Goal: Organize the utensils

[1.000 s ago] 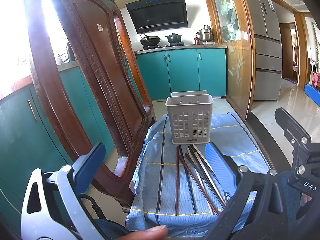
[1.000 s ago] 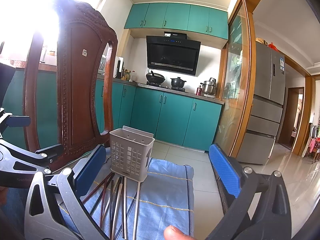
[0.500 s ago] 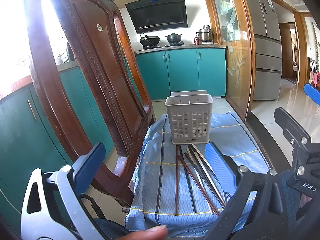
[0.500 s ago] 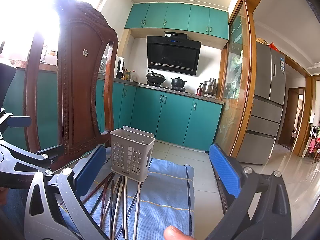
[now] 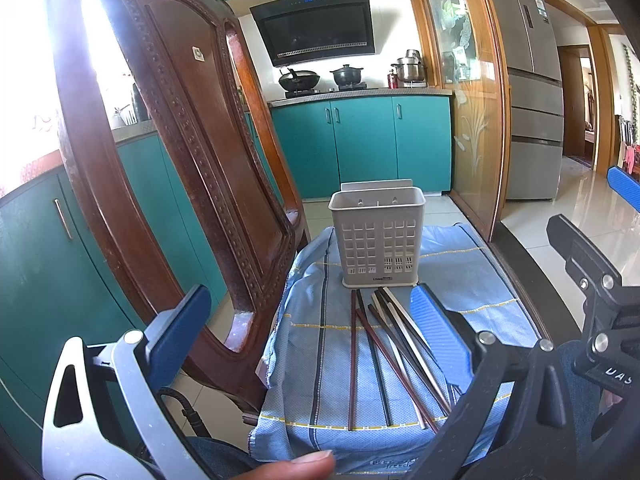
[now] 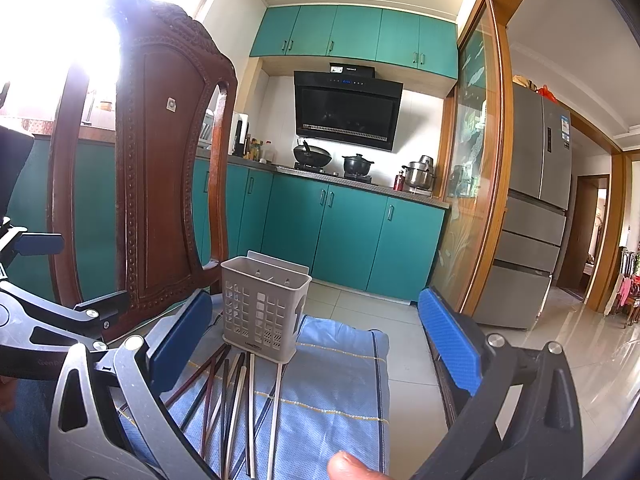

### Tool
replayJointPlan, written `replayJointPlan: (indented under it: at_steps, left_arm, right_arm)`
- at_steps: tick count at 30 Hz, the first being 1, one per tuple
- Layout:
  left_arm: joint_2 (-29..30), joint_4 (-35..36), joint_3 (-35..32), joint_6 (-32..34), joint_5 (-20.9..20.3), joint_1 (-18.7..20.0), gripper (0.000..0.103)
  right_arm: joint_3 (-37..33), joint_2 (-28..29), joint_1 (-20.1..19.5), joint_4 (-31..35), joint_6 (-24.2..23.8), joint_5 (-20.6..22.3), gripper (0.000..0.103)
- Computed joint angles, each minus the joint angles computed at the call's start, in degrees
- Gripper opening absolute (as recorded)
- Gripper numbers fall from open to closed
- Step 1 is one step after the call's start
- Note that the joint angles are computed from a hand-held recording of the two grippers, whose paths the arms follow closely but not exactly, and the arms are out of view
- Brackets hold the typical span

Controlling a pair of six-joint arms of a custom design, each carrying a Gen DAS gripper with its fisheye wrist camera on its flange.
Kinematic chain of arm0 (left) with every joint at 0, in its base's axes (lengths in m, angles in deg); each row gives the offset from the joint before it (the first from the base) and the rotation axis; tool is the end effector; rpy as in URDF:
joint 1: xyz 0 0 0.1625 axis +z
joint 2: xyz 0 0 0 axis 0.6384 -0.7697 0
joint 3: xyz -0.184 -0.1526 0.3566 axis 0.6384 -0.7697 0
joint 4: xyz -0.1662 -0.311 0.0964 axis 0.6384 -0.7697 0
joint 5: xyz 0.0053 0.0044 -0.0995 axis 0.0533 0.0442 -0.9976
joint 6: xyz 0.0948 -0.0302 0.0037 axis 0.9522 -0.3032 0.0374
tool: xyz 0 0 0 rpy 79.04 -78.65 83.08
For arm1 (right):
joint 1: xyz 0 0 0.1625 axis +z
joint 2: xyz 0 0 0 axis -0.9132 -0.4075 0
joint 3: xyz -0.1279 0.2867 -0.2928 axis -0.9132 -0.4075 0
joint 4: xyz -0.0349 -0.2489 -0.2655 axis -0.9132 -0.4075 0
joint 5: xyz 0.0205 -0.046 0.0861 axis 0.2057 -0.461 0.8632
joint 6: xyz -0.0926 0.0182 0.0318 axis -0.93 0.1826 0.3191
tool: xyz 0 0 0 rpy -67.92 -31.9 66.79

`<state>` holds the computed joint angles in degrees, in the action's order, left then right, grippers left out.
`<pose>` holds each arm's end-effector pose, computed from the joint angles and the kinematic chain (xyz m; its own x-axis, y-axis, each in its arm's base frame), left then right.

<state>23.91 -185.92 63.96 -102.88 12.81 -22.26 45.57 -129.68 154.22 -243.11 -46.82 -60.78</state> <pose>-0.4793 -0.3881 0.0423 -0.5848 0.1337 -0.8001 0.7690 0.4054 -0.4943 0.1048 -0.3727 0.4473 -0.5439 0.0768 0.8356 -0.8142 0.1927 -0.5476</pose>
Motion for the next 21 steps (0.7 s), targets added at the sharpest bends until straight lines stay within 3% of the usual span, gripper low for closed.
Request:
replayJointPlan:
  at_steps: [21]
  left_arm:
    - [0.24, -0.27, -0.38, 0.69, -0.34, 0.15, 0.099]
  right_arm:
    - [-0.16, 0.09, 0.18, 0.88, 0.14, 0.18, 0.101]
